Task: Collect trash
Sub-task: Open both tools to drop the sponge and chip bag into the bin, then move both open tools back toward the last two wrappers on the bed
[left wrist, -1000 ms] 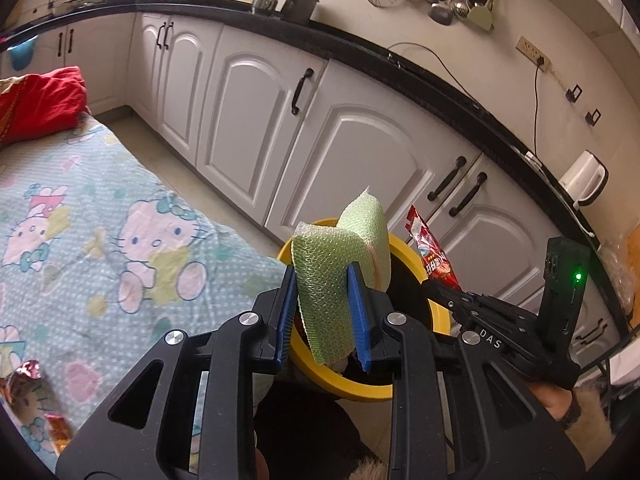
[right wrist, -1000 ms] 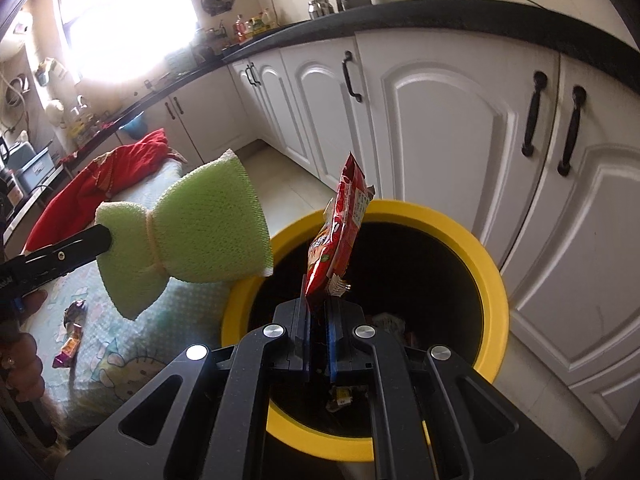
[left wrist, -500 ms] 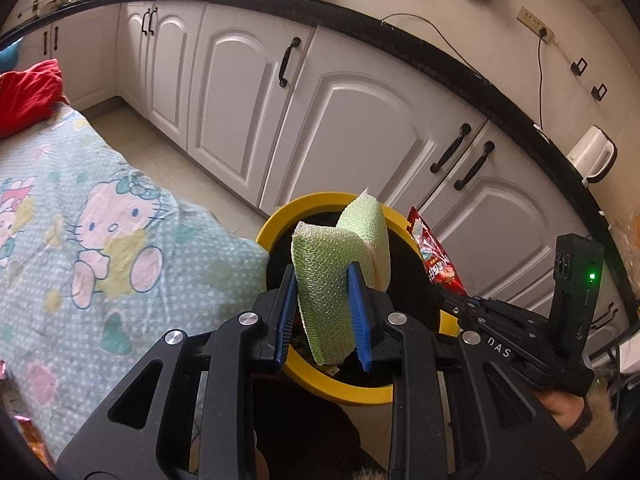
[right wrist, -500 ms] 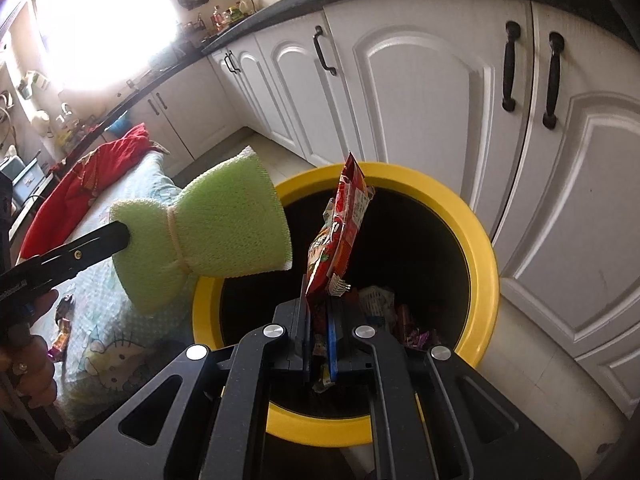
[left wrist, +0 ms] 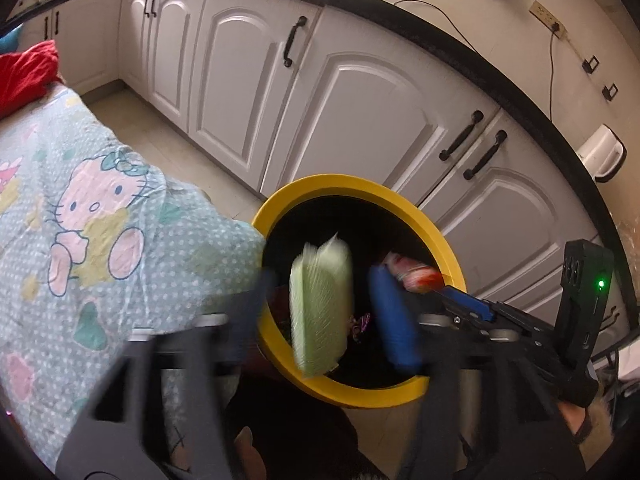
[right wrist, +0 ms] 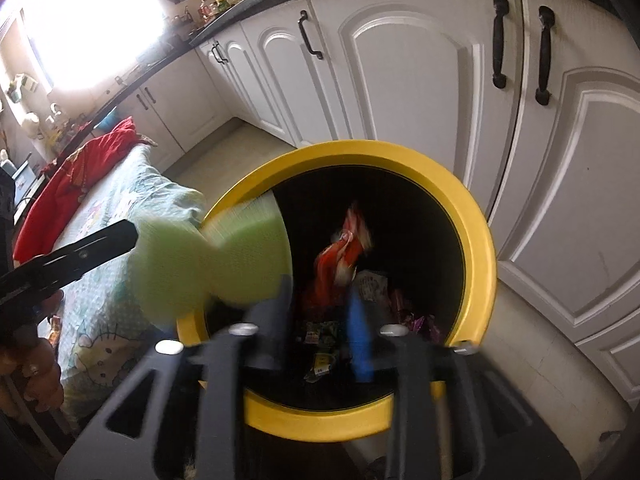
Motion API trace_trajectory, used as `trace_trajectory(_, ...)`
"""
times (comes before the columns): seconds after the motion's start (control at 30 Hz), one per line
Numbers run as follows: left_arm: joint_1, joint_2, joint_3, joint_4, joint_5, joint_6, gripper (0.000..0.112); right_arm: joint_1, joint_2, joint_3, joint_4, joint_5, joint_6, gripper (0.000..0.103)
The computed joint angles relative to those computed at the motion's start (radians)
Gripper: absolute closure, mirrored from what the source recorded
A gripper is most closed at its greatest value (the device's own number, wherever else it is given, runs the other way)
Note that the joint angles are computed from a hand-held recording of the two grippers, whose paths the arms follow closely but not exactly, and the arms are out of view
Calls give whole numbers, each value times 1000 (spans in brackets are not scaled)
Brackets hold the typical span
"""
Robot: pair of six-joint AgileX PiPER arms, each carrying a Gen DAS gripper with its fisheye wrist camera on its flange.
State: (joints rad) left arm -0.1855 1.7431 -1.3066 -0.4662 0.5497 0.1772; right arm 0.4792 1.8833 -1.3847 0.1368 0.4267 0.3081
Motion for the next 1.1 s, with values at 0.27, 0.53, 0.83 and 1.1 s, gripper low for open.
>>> trace_trajectory(0.27, 100, -137, 105, -16, -39, 68, 31, 32, -24, -20, -79, 12, 92, 57)
trace_trajectory(0.53, 286, -310, 219, -21, -63, 181, 24, 160, 1, -162, -76, 71, 98, 50)
trace_trajectory(0.83, 496, -425, 289, -117, -32, 392, 21, 354, 147, -472, -101, 231, 57, 45)
trace_trajectory(1.1, 689, -427, 307, -248, 43, 578, 21, 452, 326, -806, -55, 401, 15, 45)
